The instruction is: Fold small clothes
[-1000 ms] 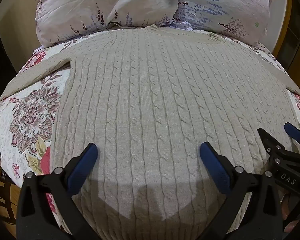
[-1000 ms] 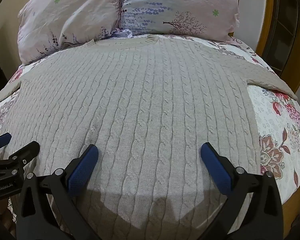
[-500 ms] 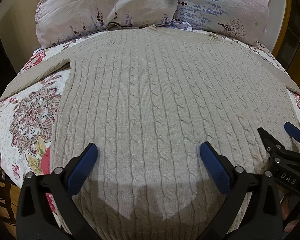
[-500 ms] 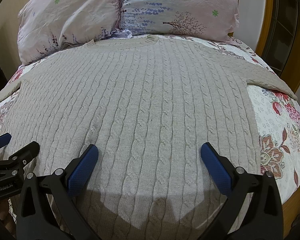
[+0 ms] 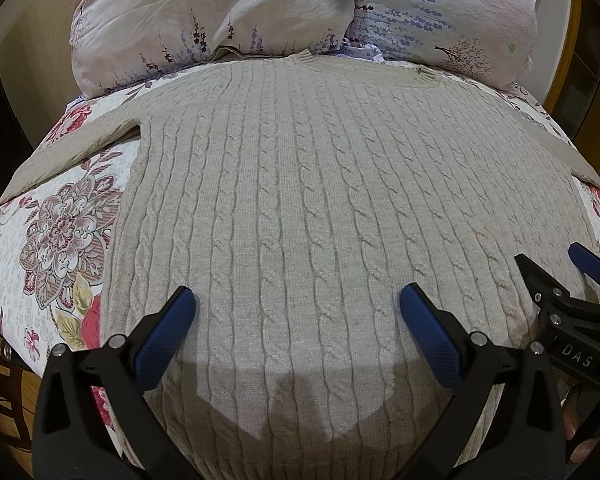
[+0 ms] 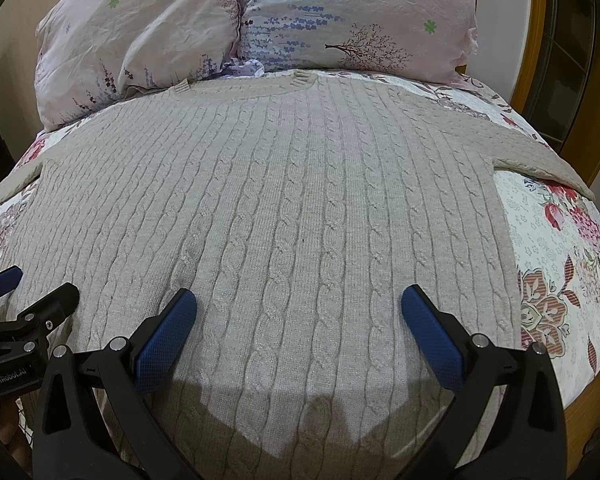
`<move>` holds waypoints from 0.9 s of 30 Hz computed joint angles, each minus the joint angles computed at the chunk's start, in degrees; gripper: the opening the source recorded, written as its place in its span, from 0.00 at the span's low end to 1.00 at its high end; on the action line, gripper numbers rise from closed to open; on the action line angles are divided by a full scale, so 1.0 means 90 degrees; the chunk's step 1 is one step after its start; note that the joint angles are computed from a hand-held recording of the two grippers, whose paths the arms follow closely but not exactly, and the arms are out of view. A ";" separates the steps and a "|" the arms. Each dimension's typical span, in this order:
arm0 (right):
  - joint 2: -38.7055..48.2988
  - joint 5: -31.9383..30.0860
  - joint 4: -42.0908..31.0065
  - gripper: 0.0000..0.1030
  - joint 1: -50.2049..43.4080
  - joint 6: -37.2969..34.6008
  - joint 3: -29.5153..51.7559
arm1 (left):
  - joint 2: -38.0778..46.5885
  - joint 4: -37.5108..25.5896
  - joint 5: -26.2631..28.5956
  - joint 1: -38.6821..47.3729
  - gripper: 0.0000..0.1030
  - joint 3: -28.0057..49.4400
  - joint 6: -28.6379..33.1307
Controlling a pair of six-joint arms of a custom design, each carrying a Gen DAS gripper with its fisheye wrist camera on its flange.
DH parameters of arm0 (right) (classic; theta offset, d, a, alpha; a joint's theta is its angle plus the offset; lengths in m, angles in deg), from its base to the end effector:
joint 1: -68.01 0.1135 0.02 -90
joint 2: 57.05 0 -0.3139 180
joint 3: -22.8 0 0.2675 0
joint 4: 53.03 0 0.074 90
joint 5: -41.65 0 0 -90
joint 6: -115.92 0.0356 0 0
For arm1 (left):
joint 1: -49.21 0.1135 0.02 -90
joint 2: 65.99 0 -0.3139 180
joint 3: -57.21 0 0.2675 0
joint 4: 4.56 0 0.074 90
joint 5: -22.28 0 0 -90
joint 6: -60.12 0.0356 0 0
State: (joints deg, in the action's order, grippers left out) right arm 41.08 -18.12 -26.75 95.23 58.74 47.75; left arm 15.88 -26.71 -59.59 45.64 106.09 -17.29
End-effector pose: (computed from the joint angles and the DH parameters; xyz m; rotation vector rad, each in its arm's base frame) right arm 0.1979 0.0817 0.0917 0.3484 2.2277 -0.0814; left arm 0.2616 -0.0214 0.1890 0.4102 2.4893 -0.1164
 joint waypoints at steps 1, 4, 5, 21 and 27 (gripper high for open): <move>0.0004 -0.0001 0.0010 0.99 0.0000 -0.0003 -0.0003 | 0.0000 0.0000 0.0000 0.0000 0.98 0.0000 0.0000; 0.0005 0.0001 0.0005 0.99 0.0001 -0.0003 0.0003 | -0.0005 0.0001 -0.0006 -0.0010 0.98 -0.0002 -0.0008; 0.0003 0.0000 0.0011 0.99 0.0000 -0.0003 -0.0006 | -0.0001 0.0007 -0.0002 -0.0001 0.98 -0.0004 0.0002; 0.0050 -0.0012 0.0003 0.99 -0.0010 -0.0001 0.0031 | -0.0016 0.0126 -0.0036 -0.0074 0.98 -0.0075 -0.0059; -0.0125 -0.0107 -0.0267 0.99 -0.0095 -0.0066 0.0099 | -0.0027 0.0121 -0.0017 -0.0052 0.98 -0.0076 -0.0042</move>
